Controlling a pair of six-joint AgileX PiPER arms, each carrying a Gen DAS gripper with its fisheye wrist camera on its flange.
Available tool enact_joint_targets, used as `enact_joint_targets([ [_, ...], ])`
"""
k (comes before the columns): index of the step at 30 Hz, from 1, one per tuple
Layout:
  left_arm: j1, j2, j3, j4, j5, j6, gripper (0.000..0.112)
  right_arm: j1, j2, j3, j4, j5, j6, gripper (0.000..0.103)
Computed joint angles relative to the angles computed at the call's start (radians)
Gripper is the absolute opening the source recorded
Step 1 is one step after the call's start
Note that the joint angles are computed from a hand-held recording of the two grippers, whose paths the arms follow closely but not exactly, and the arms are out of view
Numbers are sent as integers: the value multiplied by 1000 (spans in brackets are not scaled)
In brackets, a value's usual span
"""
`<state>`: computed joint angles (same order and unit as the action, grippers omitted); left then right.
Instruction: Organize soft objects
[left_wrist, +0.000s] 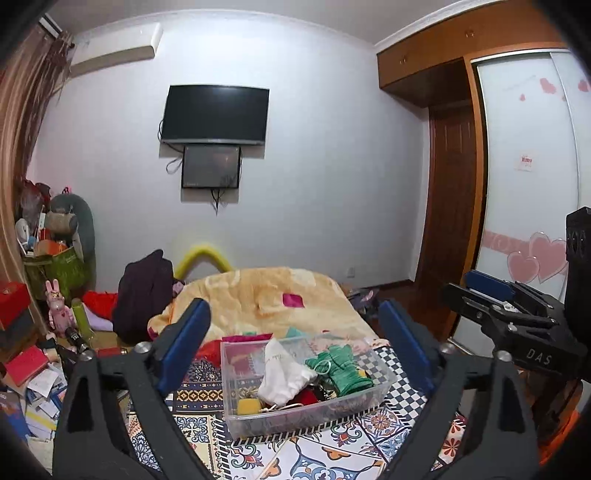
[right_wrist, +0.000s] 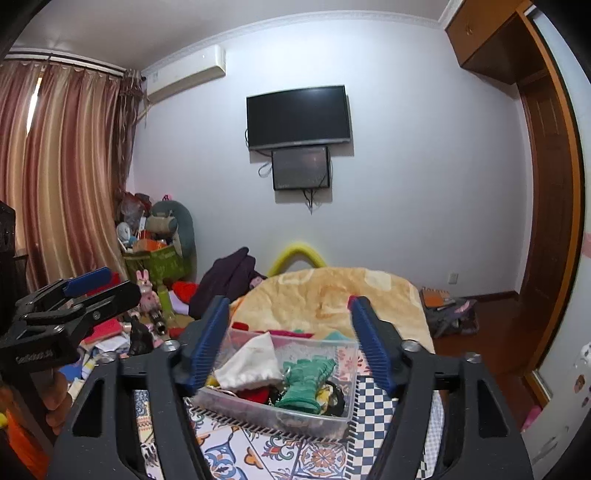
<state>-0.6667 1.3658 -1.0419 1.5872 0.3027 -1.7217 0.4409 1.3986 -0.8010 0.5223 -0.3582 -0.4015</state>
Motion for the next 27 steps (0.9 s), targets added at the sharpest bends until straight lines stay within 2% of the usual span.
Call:
enact_joint_targets([
  [2,-6,-14,10,10,4,-12,100,16,-1,5,17,-21,-17,76],
  [5,-10,-26,18,4,2,-8,101,33,4,14,22,-50,-21,85],
  [10,-30,-44,41,29,27,-40,102,45,-11,44,29,-73,-20,89],
  [14,-27,-47,50,38,22,-56,103,44,-22,78,8,-104,13,101],
  [17,-18,-43,53,50,13,-72,103,56,-22,88,29,-128,-1,103],
  [27,-19,-36,56,67,12,-90,103,54,-21,94,18,-133,11,103],
])
